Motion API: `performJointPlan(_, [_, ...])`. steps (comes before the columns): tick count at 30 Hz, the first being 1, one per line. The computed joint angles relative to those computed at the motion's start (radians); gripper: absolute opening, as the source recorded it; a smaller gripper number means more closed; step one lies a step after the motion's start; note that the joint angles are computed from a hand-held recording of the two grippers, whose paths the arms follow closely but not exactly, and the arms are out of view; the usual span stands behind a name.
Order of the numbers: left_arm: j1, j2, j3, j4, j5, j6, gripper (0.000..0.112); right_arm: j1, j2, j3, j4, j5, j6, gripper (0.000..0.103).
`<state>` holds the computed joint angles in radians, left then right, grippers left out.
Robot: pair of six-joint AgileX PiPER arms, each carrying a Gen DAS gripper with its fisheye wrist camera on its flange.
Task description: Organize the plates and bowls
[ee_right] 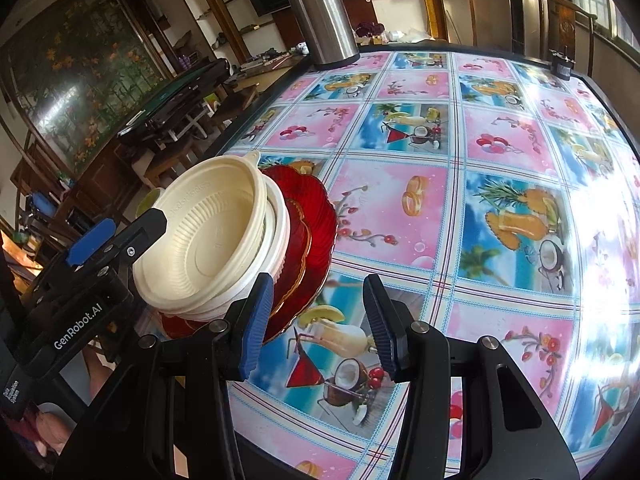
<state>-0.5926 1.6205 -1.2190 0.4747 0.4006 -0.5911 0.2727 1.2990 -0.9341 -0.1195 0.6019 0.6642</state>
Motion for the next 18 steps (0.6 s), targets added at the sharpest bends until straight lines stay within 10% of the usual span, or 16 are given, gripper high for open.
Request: performJointPlan(18, [-0.056,-0.043,0.049,0.082,-0.025,-0.07,0.084,0.002,-0.009,0.015,-0.001,-0.023,-0.01,0.047])
